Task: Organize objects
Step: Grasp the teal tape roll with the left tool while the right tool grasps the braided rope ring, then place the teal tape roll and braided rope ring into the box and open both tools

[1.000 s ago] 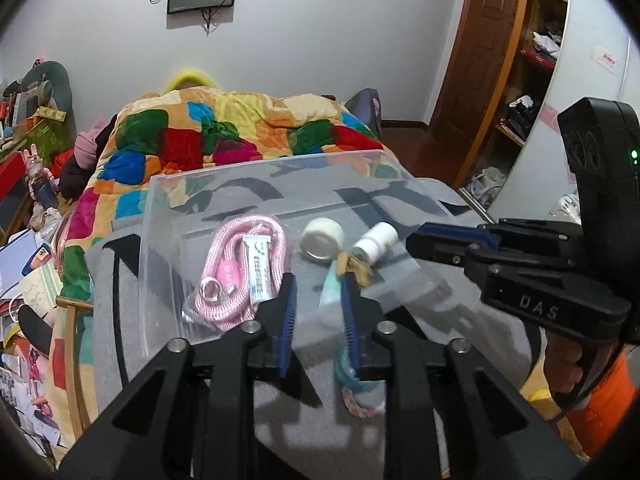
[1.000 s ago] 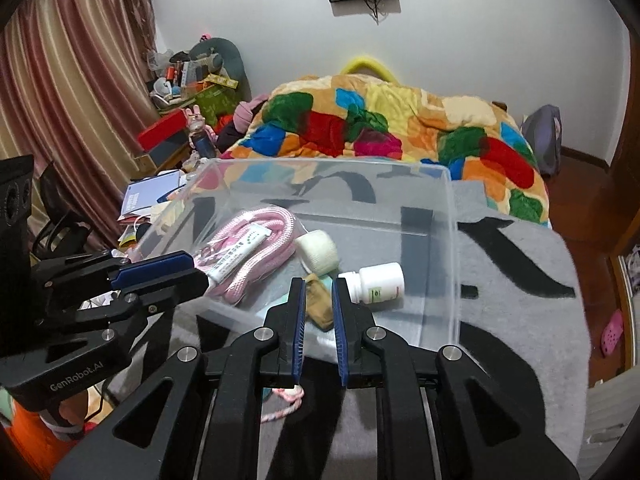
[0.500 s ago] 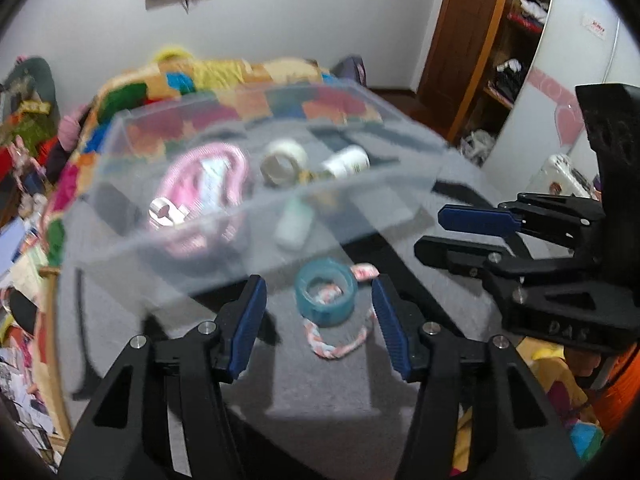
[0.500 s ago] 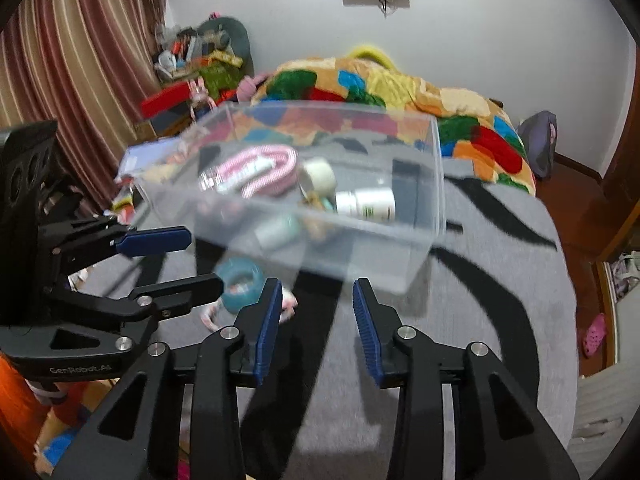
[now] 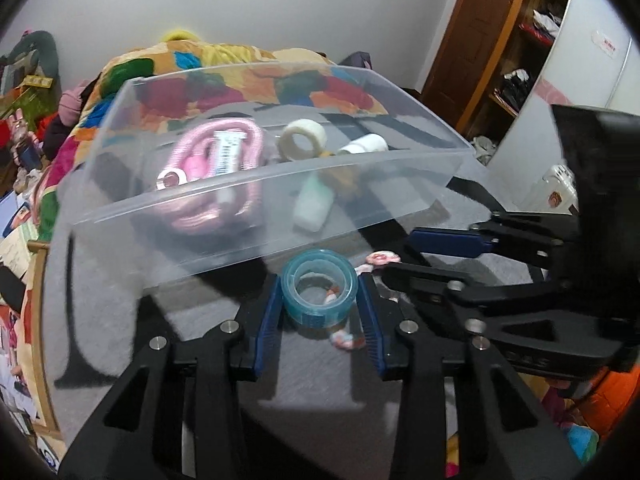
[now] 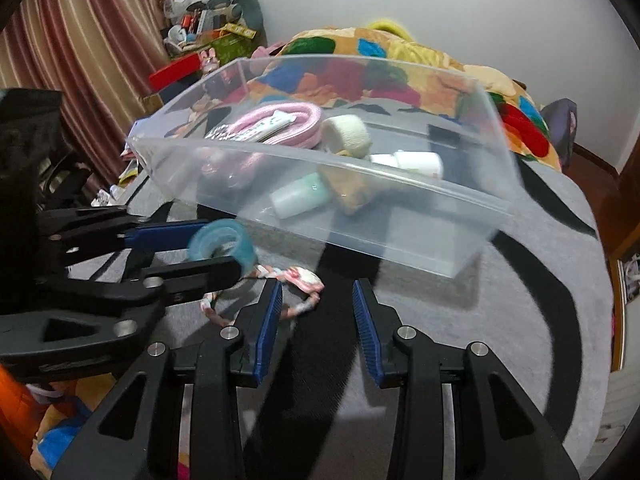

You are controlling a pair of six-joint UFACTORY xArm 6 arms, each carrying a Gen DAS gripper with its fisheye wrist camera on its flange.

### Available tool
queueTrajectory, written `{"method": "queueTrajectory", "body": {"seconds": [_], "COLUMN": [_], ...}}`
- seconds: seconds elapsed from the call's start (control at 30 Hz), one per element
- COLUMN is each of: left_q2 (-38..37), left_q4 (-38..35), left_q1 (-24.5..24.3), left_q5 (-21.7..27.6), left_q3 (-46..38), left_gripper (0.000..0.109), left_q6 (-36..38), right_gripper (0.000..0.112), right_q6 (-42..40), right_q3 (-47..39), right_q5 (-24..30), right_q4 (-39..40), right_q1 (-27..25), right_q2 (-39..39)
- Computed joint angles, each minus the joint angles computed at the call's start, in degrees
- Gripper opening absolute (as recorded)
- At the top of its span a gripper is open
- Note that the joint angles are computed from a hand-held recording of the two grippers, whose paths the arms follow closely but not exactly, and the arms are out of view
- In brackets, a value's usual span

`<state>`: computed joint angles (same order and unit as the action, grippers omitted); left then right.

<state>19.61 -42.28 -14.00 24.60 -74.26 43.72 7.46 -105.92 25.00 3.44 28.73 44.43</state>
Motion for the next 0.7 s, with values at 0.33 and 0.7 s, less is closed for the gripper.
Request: {"method": "queueTrajectory", "body": {"seconds": [0.33, 0.7], "left_q2": [-2.71, -5.67], "left_q4": [-3.06, -7.62], "left_q1": [0.99, 0.64], "left_q5": [-0.93, -3.48], "left_q3": [2.61, 2.83], "left_gripper": [0.038, 0.038], "left_q6": [1.30, 4.84], "right_gripper": [0.013, 0.013], "right_q6": [0.06, -2.12], "right_q3": [-0.38, 10.62], "right_q5": [-2.71, -12.11], "right_q4": [-1.17, 1.68], "right_q1": [1.05, 1.32], "right_q2": [1.14, -7.81]}}
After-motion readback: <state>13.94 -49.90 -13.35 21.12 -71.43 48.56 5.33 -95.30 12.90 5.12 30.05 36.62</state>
